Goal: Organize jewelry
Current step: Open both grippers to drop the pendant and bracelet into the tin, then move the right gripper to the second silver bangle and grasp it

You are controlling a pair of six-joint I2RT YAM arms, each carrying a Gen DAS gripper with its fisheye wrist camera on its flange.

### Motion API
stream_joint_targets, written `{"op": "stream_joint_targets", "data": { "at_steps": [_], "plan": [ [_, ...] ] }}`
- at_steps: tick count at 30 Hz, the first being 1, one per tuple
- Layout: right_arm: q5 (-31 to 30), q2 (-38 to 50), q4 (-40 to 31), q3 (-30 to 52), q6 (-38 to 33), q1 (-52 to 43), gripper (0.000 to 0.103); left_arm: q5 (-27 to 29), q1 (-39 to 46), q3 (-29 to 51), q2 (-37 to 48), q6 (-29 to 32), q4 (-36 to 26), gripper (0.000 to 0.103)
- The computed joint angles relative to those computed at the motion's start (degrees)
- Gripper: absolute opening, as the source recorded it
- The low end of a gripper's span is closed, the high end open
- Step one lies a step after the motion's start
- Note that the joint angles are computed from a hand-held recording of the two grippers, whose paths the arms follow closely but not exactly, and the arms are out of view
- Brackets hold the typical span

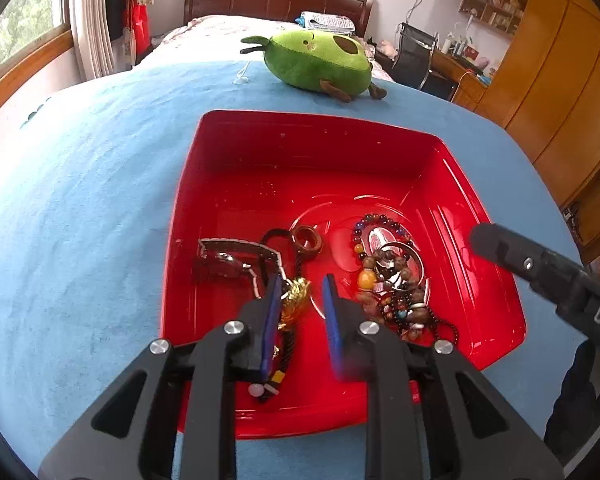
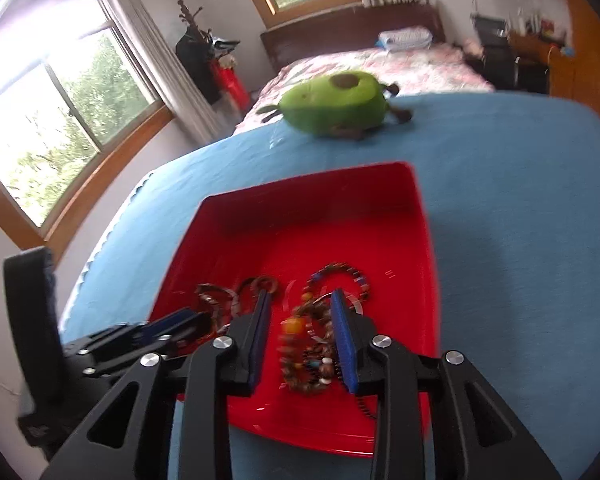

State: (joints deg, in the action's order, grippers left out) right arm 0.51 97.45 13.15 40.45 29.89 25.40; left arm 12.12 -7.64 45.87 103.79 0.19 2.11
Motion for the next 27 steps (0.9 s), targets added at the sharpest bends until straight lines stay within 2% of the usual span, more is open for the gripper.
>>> {"op": "stream_joint_targets", "data": {
  "at_steps": [4, 6, 7, 11, 13, 15, 19, 23, 27],
  "plan": [
    [-0.1, -4.1, 0.7, -2.8, 0.2, 0.6, 0.032, 0.8, 0.9, -3.4, -5.1, 0.6, 0.5, 0.037],
    [1.2, -6.5, 0.4, -4.1, 0.0, 1.9, 0.032, 1.0, 1.0, -5.6, -8.8, 0.6, 0.7, 0.047],
    [1.5, -6.9, 0.1, -4.1, -0.2, 2.1, 0.032, 0.5, 0.9, -6.6, -10.3, 0.7, 1.0, 0.048],
    [3.0, -7.7, -1.7, -3.6, 0.2, 4.0, 0.032, -2.4, -0.1, -10.1, -16.1, 0.6, 1.2, 0.066],
    [4.1, -8.1, -3.5, -3.2, 0.6, 4.7, 0.033, -3.2, -0.1, -10.9, -18.0, 0.2, 0.1, 0.068],
    [5.3, -8.4, -5.1, -3.0, 1.2, 5.2, 0.044, -3.9, 0.5, -11.6, -19.7, 0.4, -0.5, 0.083],
    [7.3, -10.7, -6.7, -5.0, 1.6, 6.1, 0.047, -5.5, 1.9, -13.9, -22.6, 0.5, 0.7, 0.088],
    [8.7, -13.9, -7.0, -8.5, 2.1, 6.9, 0.057, -4.2, 3.8, -15.6, -24.9, 1.7, -0.8, 0.091],
    [10.1, -17.3, -9.1, -11.0, 3.0, 9.0, 0.083, -3.7, 4.9, -17.8, -27.0, 3.7, -2.5, 0.092]
  ]
}}
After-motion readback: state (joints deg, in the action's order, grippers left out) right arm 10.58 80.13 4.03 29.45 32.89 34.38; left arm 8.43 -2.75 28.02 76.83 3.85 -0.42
